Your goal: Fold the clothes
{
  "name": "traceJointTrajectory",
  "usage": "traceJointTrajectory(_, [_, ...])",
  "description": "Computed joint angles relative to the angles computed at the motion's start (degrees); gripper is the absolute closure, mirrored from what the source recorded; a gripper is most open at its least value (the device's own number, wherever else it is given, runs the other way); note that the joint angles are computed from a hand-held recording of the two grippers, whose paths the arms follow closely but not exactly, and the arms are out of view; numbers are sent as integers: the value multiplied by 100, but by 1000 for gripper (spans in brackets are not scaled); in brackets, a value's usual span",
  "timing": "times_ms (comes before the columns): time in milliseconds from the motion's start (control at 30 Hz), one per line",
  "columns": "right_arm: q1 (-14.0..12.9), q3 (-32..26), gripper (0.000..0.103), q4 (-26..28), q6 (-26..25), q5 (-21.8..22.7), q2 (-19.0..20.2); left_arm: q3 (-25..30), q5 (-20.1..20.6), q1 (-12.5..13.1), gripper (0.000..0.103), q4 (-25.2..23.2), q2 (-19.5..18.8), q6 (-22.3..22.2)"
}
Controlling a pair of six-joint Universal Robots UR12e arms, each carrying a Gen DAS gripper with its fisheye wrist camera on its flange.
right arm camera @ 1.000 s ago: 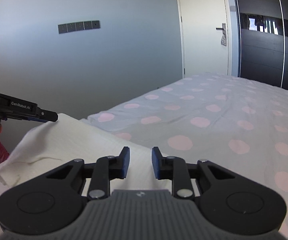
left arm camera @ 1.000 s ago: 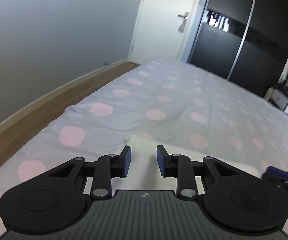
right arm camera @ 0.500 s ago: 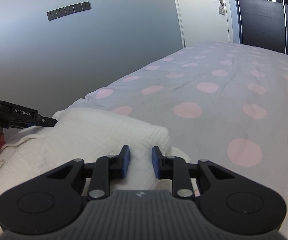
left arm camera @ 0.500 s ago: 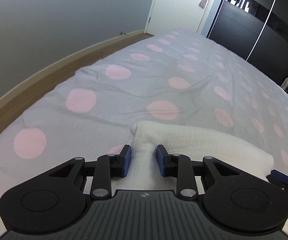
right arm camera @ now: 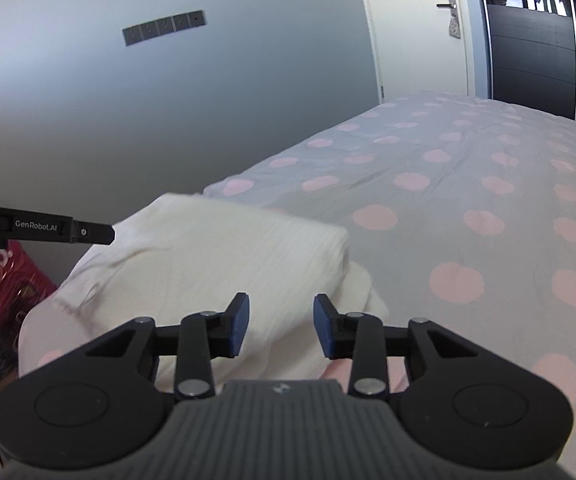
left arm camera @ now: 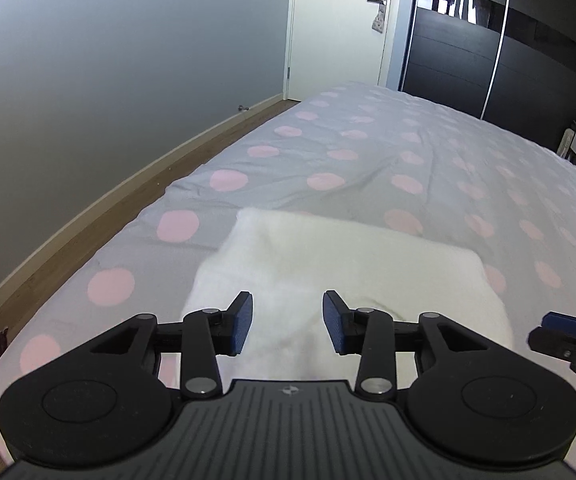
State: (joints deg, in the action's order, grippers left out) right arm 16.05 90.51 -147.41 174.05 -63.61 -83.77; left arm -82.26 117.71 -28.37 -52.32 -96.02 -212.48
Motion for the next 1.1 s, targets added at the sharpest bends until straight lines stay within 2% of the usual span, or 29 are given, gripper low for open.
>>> traceJointTrajectory(333, [-199, 530, 58, 954, -708, 246, -849, 214, 60, -721, 64, -919, 92, -804])
traceJointTrajectory(500, [-397, 799, 57, 1330, -1004, 455, -1242, 297, 291, -1075, 63, -1253, 45, -883])
traceJointTrajectory(633, [-578, 1021, 53, 1548, -1206, 565, -1529, 373, 282, -1298, 63, -1364, -13, -1026])
traceJointTrajectory(733, [-725, 1223, 46, 1656, -1386, 598, -1755, 516, 445, -1499, 59, -1499, -138, -993])
traceJointTrajectory(933, [-1098, 1607, 45, 1945, -1670, 672, -2222, 706, 559, -1848, 54, -1393, -369, -1027])
traceJointTrajectory(1100, [-1502, 1978, 41, 1962, -1637, 644, -2680, 782, 487, -2096, 53, -1001, -568, -975])
